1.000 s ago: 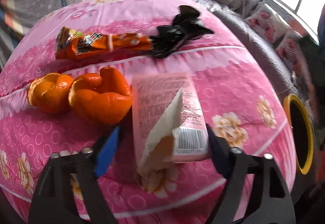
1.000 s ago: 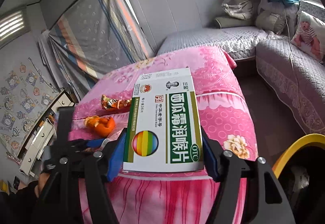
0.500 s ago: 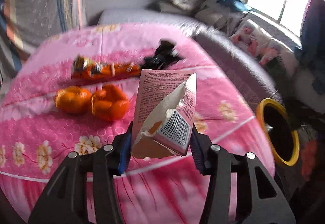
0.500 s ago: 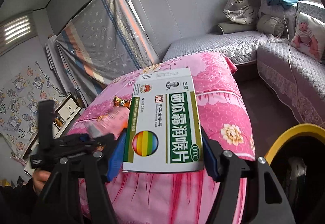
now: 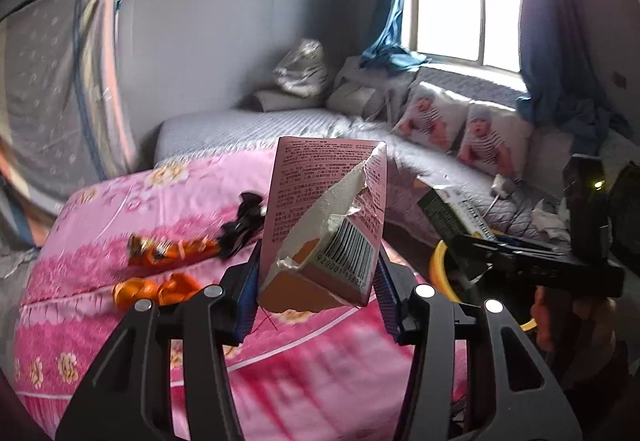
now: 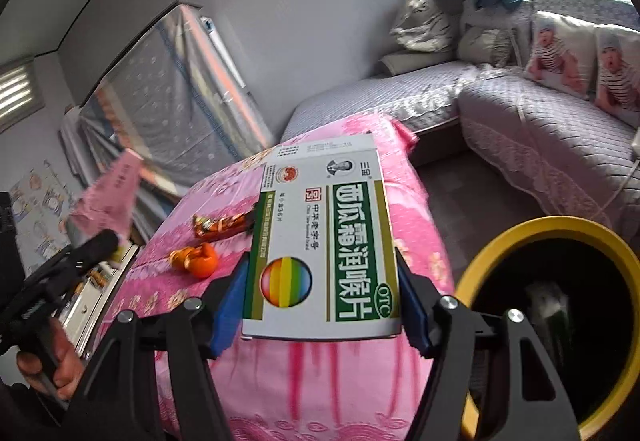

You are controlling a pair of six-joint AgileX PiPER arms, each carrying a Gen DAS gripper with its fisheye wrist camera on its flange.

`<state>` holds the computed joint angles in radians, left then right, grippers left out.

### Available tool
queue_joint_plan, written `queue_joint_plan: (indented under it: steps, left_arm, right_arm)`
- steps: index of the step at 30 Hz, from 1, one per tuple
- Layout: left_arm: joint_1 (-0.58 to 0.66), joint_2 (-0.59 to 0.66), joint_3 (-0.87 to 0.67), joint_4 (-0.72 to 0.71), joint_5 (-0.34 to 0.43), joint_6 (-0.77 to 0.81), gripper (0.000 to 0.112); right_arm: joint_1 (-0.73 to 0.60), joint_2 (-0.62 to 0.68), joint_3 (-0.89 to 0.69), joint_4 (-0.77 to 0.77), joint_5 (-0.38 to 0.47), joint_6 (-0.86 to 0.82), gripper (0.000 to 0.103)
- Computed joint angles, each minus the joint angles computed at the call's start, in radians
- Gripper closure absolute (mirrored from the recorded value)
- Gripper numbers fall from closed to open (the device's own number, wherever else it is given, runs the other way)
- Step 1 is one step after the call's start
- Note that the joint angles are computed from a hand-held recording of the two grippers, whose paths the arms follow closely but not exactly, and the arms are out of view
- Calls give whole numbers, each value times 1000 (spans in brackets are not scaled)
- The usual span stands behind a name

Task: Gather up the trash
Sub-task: 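Grasp the green-white medicine box with the right tool while the left tool grasps the torn pink box, then carry both boxes over the yellow bin and open both tools to drop them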

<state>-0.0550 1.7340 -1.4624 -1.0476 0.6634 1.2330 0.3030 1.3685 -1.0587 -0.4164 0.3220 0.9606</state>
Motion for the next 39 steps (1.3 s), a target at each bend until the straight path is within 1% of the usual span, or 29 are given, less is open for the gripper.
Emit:
queue_joint_plan:
  steps: [3,7,9,16,21,24,27,30,35,36,38,39]
  left_arm:
    - [-21,-19,10,-36,-4,32,65]
    - [-57,-30,3,-48,-3,32,65]
    - [-81,-30,-5,-47,-7,26,65]
    - [-154,-24,-7,-51,-31,36,65]
    - [-200,-3,-17,-57,-37,47,64]
    - [-228,18,-34,-43,-36,33,64]
    - [-258,61,-75,-19,-20,4,64]
    - [-303,116,-132,19,-21,-37,64]
    - [-369,216,-241,114,-25,-146,64]
    - [-380,233,-261,132,-24,-171,64]
    - [-396,286,-331,170,9,-228,64]
    - [-403,296,-338,175,11,-239,64]
  right_arm:
    - [-6,-44,40,-149,20,152,41]
    - [-16,-89,84,-311,57,309,41]
    - [-13,-111,108,-405,92,400,41]
    - [-35,-142,182,-538,134,526,41]
    - [-48,-166,236,-593,150,602,41]
    - [-56,-183,266,-623,177,648,41]
    - [-105,-214,307,-602,153,637,41]
    - [-97,-214,319,-617,205,673,41]
    - [-99,-228,351,-617,243,696,41]
    - [-101,-228,352,-616,249,696,41]
    - [-111,-239,369,-607,244,695,41]
    - [-115,-245,377,-602,243,692,41]
